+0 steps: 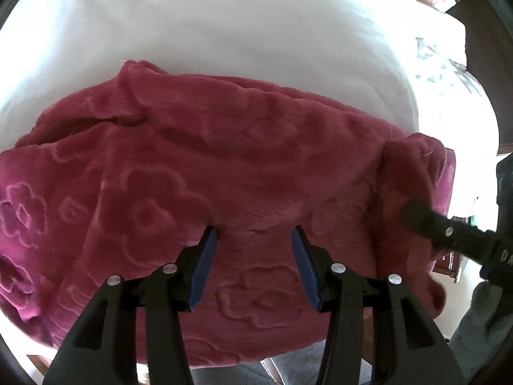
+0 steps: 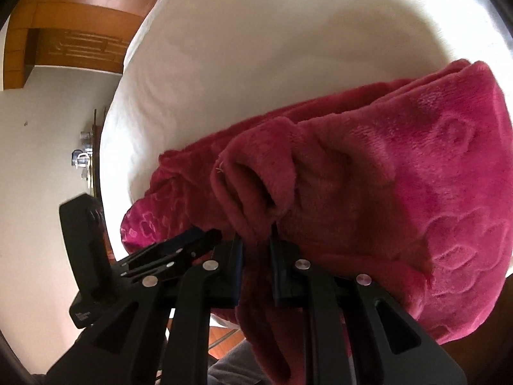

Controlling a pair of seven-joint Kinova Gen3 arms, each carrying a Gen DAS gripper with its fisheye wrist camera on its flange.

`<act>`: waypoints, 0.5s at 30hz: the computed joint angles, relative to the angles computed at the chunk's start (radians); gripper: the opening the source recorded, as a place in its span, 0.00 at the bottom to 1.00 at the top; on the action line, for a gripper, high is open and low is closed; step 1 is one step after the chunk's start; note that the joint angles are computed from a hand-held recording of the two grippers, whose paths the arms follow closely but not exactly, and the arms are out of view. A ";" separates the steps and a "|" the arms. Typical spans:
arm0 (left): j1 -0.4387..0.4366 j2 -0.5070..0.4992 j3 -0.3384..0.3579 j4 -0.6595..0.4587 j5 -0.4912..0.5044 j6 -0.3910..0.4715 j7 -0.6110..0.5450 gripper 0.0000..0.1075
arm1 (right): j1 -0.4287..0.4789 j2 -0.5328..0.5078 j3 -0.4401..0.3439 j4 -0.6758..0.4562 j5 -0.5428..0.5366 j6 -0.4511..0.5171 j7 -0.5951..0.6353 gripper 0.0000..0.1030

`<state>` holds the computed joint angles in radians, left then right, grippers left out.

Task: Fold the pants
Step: 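Lift and fold the pants edge with the right tool toward the left tool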

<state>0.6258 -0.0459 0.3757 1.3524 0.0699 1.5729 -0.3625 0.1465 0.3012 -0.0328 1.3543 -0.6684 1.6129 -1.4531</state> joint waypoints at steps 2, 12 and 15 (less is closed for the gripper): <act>-0.004 -0.007 -0.004 0.004 0.004 0.002 -0.004 0.45 | -0.002 0.001 0.000 0.004 0.003 -0.001 0.002 0.14; 0.007 -0.004 0.014 0.014 0.000 0.005 0.036 0.51 | 0.008 0.019 -0.013 0.038 -0.012 -0.007 0.067 0.36; 0.014 -0.004 0.017 0.010 0.000 0.003 0.057 0.53 | 0.052 0.009 -0.006 0.050 -0.085 0.015 0.111 0.37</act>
